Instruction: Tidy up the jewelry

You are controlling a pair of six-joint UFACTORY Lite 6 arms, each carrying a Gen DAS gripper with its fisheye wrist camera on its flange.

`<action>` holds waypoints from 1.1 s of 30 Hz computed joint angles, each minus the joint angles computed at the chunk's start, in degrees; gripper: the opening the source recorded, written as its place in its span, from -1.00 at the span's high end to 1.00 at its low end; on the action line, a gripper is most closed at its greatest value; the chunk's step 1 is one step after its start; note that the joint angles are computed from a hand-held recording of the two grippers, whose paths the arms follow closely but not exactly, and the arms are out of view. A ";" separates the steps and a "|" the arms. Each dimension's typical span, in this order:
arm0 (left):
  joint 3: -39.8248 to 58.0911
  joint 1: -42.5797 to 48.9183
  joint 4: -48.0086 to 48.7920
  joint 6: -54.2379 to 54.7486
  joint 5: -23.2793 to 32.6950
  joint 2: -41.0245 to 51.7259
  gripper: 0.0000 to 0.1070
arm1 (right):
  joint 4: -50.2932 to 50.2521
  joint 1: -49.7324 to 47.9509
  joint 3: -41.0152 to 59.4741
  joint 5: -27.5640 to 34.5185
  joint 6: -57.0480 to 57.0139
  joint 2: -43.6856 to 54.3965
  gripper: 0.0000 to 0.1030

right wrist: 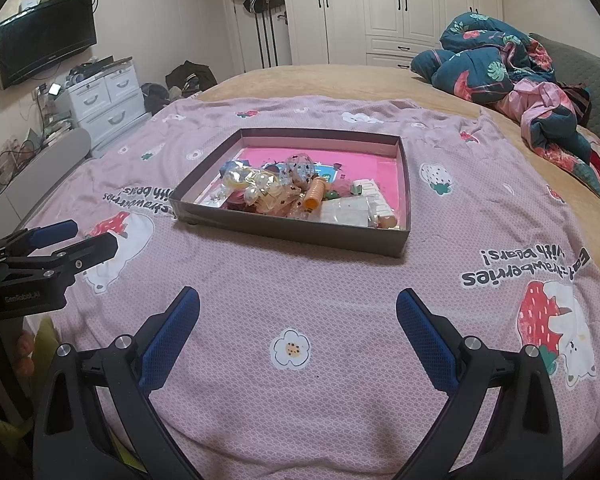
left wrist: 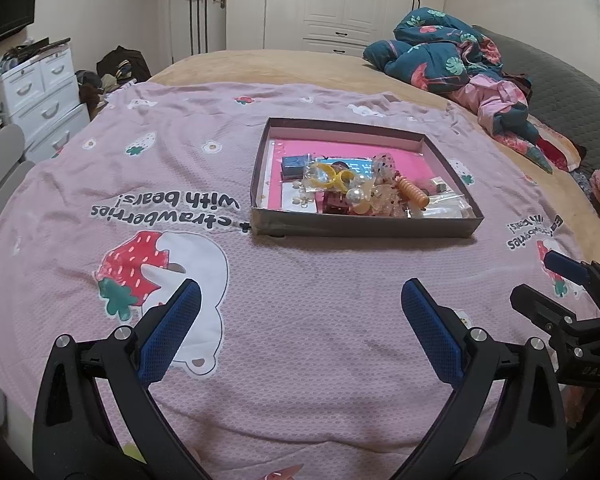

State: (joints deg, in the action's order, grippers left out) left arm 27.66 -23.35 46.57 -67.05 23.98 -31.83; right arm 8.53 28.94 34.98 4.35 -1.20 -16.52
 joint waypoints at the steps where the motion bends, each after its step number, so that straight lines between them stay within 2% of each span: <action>1: -0.05 0.30 -0.32 0.50 -0.14 -0.04 -0.75 | -0.80 0.04 -0.18 0.05 0.83 -0.26 -0.91; 33: -1.58 1.31 -0.60 1.38 -1.18 -1.00 -0.75 | -1.38 0.08 -0.06 -0.21 1.06 0.20 -0.91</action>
State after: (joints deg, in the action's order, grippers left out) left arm 26.08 -22.04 45.97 -65.67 22.80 -32.83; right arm 7.14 29.02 34.93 4.14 -0.14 -16.32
